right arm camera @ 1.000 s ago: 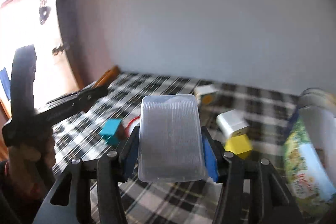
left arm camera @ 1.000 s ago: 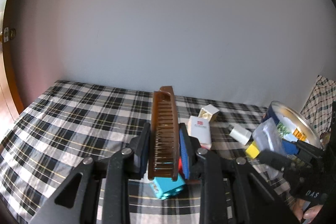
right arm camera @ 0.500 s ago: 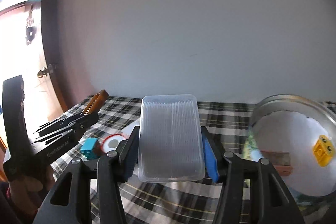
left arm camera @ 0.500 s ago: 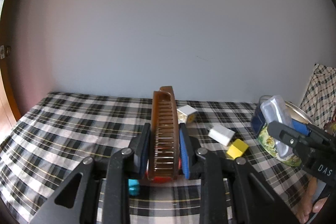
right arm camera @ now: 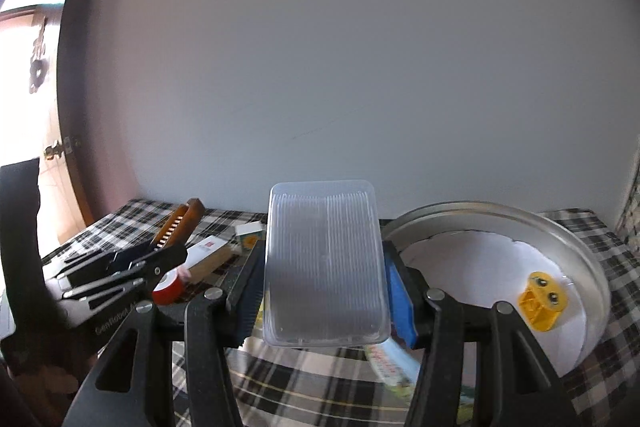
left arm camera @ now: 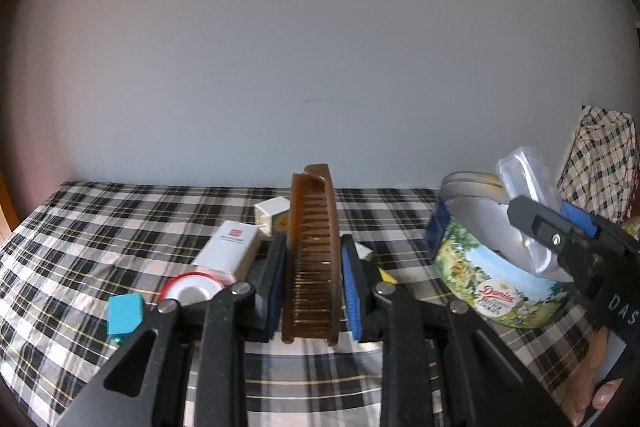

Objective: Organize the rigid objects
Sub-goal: 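Carry the comb and the clear box over the tin with both tools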

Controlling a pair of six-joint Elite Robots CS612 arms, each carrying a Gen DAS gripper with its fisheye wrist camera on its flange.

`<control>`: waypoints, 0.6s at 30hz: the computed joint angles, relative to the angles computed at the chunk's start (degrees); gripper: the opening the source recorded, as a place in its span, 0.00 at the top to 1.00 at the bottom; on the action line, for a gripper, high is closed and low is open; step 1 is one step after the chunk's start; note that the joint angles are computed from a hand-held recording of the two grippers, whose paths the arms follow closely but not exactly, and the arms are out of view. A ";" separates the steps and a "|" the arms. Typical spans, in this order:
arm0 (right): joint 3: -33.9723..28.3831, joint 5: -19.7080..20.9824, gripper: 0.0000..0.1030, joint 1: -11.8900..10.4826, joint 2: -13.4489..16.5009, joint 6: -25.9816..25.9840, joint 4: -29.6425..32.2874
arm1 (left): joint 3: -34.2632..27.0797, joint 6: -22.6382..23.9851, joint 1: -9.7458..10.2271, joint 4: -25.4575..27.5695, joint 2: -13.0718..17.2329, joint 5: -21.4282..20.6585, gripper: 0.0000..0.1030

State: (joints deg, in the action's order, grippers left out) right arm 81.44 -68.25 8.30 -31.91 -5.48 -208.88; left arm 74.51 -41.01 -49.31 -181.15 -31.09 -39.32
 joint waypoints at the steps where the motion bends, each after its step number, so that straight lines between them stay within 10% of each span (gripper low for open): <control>1: 0.03 -0.05 0.45 -0.20 -0.04 0.24 -0.20 | -0.39 0.06 -0.09 0.23 0.19 0.04 0.77; 18: 0.37 -3.82 0.45 -1.70 -0.25 1.76 -2.14 | -7.41 3.34 -0.56 2.47 3.47 -0.88 0.77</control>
